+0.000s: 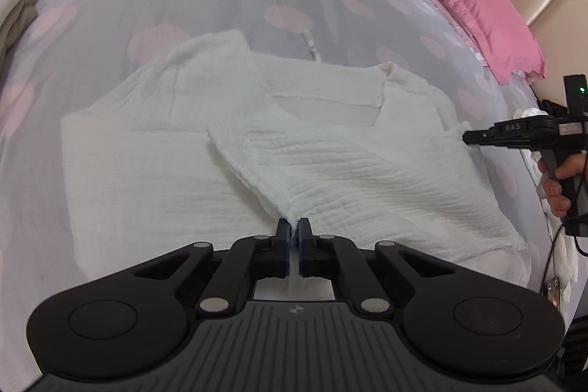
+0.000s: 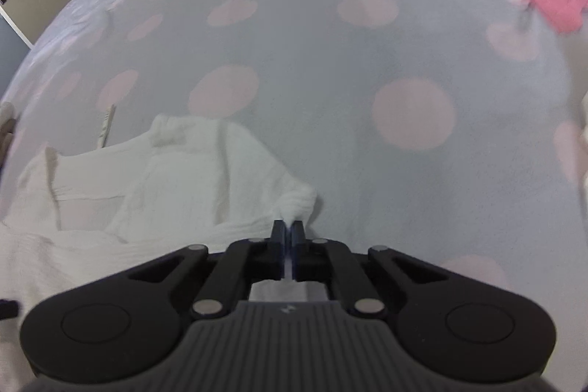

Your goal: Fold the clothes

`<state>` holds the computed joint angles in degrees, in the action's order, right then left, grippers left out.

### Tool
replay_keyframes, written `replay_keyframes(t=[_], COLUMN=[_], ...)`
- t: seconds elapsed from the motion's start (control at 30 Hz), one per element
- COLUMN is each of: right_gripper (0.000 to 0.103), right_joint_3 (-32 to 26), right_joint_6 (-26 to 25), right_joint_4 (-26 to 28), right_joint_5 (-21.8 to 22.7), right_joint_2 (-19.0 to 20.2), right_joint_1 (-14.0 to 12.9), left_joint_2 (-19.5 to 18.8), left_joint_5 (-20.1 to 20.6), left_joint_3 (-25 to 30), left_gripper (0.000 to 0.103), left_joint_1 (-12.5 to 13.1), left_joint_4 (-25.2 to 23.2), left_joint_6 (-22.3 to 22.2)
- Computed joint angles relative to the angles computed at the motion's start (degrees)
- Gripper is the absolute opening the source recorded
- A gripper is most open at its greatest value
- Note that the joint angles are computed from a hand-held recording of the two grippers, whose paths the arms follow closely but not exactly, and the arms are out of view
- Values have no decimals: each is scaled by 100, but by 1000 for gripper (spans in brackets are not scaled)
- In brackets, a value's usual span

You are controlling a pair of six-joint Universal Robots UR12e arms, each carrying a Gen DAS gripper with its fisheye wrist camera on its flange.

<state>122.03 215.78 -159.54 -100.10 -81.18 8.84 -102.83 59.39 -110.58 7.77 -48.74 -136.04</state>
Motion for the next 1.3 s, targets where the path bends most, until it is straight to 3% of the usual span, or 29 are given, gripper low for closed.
replay_keyframes(t=[0.1, 0.23, 0.33, 0.37, 0.4, 0.5, 0.63, 0.8, 0.97, 1.03, 1.1, 1.3], right_gripper=[3, 3, 14, 16, 21, 33, 33, 40, 41, 44, 56, 56], right_joint_3=[-61, 24, 59, 72, 108, 263, 507, 709, 829, 856, 907, 970], right_joint_6=[88, 247, 171, 156, 70, -250, -616, -757, -709, -680, -648, -103], right_joint_4=[188, 120, 123, 137, 116, 31, 33, 393, 936, 1115, 1182, 1850], right_joint_5=[-763, -384, -337, -345, -351, -260, 159, 444, 501, 379, 275, -15], right_joint_2=[7, -23, -91, -125, -184, -409, -764, -1122, -1421, -1498, -1558, -1734], right_joint_1=[117, -50, -29, -14, 12, 112, 292, 752, 1324, 1592, 1841, 2439], left_joint_2=[30, -50, -18, 27, 88, 301, 673, 1213, 1724, 1924, 2141, 2707], left_joint_5=[264, 415, 370, 350, 330, 287, 227, 320, 709, 900, 1017, 1306], left_joint_3=[42, 82, 46, 9, -41, -200, -478, -914, -1293, -1464, -1669, -2180], left_gripper=[1, 2, 4, 10, 17, 22, 22, 25, 28, 30, 37, 41], left_joint_1=[-42, -61, -35, -8, 29, 168, 450, 823, 1187, 1321, 1471, 1838], left_joint_4=[28, -45, -10, 14, 41, 48, -223, -480, -616, -575, -490, -617], left_joint_6=[197, 152, 12, 25, 75, 271, 649, 1106, 1395, 1484, 1587, 1921])
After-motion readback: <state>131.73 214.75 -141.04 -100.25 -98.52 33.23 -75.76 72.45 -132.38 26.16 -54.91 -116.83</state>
